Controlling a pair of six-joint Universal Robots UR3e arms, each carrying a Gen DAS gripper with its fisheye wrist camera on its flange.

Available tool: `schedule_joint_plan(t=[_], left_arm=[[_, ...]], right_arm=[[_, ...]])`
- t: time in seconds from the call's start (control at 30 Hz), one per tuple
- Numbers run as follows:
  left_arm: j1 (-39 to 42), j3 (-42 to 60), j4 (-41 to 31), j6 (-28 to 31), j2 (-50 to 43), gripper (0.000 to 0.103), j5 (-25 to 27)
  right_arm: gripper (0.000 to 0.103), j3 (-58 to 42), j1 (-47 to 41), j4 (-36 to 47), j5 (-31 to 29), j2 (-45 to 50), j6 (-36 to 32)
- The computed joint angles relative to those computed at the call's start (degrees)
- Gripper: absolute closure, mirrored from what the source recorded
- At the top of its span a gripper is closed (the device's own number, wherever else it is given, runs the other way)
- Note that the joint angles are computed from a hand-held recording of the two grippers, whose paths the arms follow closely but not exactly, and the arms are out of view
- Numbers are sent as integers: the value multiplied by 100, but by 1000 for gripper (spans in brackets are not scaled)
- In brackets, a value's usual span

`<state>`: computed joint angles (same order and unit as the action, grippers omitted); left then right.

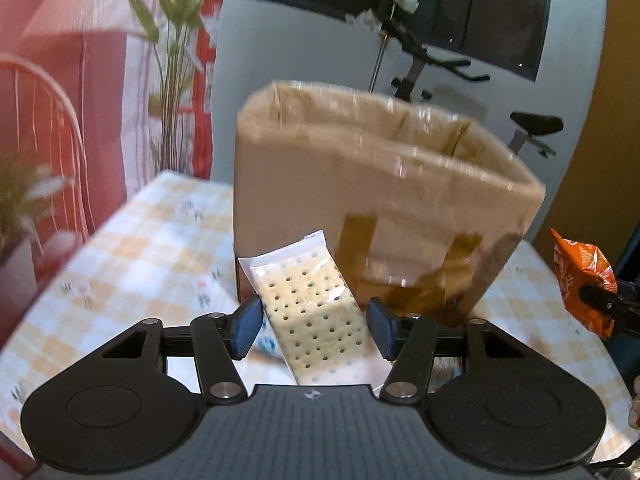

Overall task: Organize snacks
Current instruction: 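Lift both held snacks over the paper bag and release them inside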

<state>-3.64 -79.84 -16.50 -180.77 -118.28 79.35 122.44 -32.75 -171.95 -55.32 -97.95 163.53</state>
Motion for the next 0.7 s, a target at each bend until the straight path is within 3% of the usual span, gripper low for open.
schedule_joint_plan(t=[0.33, 0.5, 0.7], left_arm=[[-41, 942, -350, 141, -124, 43, 53], [-21, 1395, -455, 158, -235, 43, -29], [-65, 2752, -901, 212, -823, 43, -44]], right_arm=[[40, -889, 83, 32, 339, 0, 9], [40, -1658, 327, -31, 335, 460, 115], [40, -3140, 899, 274, 294, 1468, -168]])
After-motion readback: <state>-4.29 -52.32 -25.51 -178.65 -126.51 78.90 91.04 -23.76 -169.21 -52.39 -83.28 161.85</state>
